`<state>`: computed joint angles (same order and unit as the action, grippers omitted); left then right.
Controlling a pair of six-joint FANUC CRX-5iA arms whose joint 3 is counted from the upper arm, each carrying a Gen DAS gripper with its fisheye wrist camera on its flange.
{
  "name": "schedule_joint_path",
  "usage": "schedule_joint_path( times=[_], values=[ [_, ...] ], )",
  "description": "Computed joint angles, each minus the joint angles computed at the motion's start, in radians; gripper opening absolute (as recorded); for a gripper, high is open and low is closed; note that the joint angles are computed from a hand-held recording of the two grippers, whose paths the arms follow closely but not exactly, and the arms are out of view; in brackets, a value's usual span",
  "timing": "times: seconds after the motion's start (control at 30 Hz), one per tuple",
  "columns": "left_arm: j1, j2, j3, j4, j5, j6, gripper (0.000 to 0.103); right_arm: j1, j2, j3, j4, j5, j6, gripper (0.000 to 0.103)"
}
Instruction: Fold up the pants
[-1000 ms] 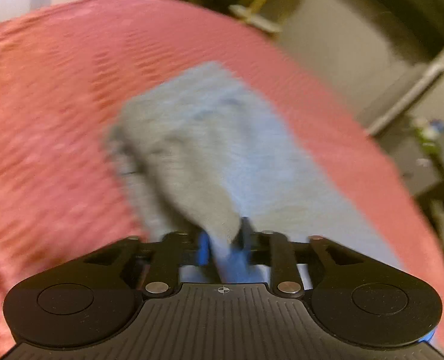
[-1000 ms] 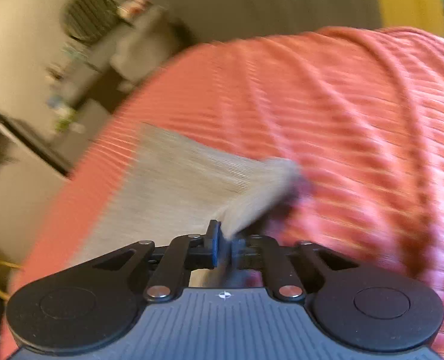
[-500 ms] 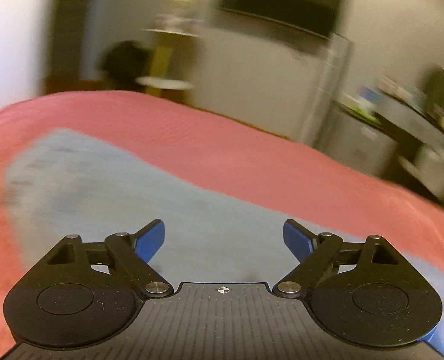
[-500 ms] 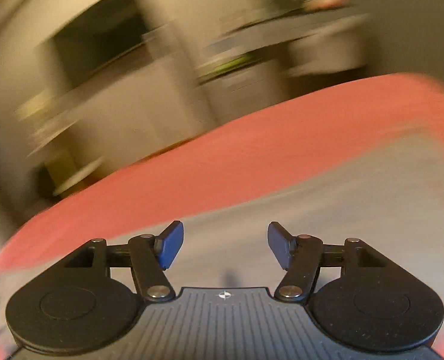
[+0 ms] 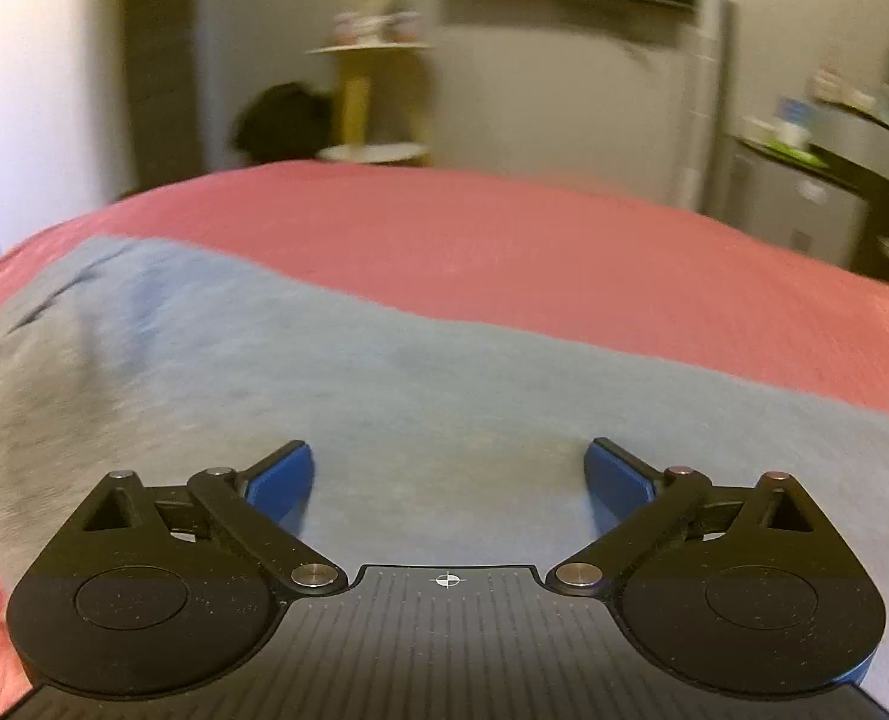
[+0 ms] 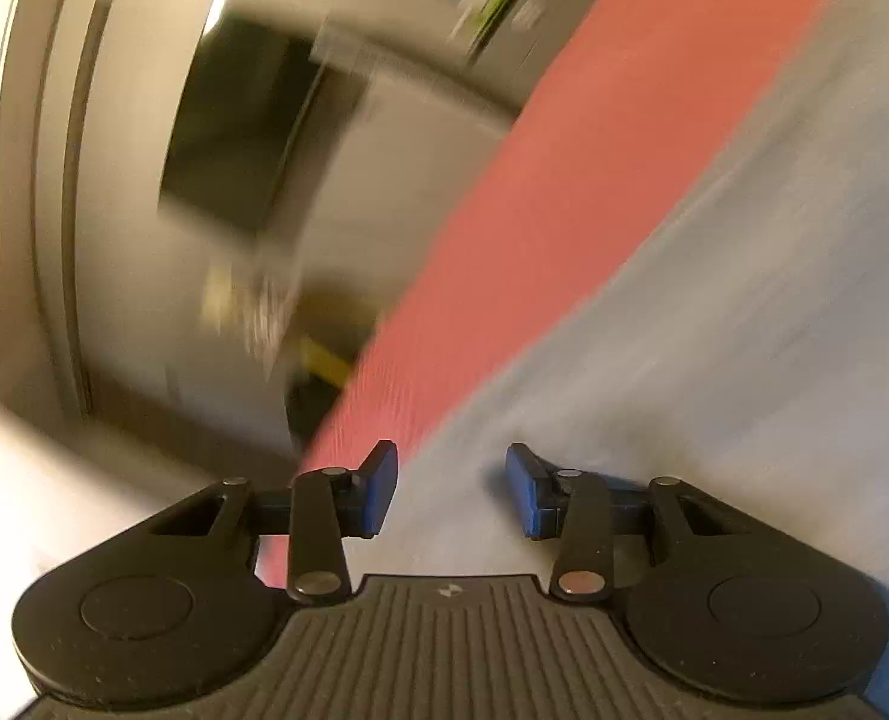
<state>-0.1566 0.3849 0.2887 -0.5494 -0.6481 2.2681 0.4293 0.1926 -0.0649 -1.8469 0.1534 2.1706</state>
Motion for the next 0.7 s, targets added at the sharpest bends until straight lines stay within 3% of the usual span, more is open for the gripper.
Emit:
schedule_joint_path(
  times=[0.03, 0.1, 0.2, 0.27, 0.3, 0.33, 0.4, 0.47, 0.5, 0.57, 0.63, 0.7],
  values=[
    [-0.009, 0.013, 0.029, -0.041, -0.049, 0.044, 0.101, 0.005, -0.036, -0.034, 0.026, 0.076, -0.048, 0.039],
    [-0.008, 0.015, 0.039, -0.052, -0.085, 0.078, 0.101, -0.005, -0.087, -0.082, -0.014, 0.197, 0.002, 0.038],
    [-0.011, 0.017, 0.048, -0.073, -0.106, 0.114, 0.101, -0.083, -0.160, -0.120, -0.280, 0.311, 0.296, 0.034],
    [-0.017, 0.009, 0.038, -0.102, -0.109, 0.123, 0.100, -0.054, -0.162, -0.064, -0.344, 0.532, 0.379, 0.045],
    [-0.024, 0.006, 0.038, -0.113, -0.111, 0.124, 0.100, -0.026, -0.166, -0.041, -0.343, 0.624, 0.367, 0.057],
    [-0.026, -0.006, 0.023, -0.113, -0.102, 0.115, 0.100, -0.005, -0.176, -0.037, -0.328, 0.665, 0.333, 0.066],
    [-0.029, -0.026, -0.008, -0.087, -0.056, 0.087, 0.100, 0.004, -0.217, -0.073, -0.329, 0.621, 0.330, 0.068],
    [-0.004, -0.056, -0.068, 0.022, 0.042, -0.006, 0.100, -0.028, -0.278, -0.161, -0.390, 0.433, 0.397, 0.071],
    [0.015, -0.076, -0.114, 0.120, 0.102, -0.103, 0.100, -0.059, -0.296, -0.208, -0.464, 0.312, 0.444, 0.074],
    [0.037, -0.099, -0.184, 0.278, 0.175, -0.289, 0.100, -0.071, -0.311, -0.261, -0.506, 0.226, 0.447, 0.073],
    [0.017, -0.093, -0.164, 0.227, 0.137, -0.296, 0.100, 0.014, -0.325, -0.251, -0.388, 0.350, 0.342, 0.066],
    [-0.031, -0.068, -0.087, 0.041, 0.014, -0.165, 0.101, 0.063, -0.354, -0.246, -0.374, 0.505, 0.283, 0.063]
  ],
)
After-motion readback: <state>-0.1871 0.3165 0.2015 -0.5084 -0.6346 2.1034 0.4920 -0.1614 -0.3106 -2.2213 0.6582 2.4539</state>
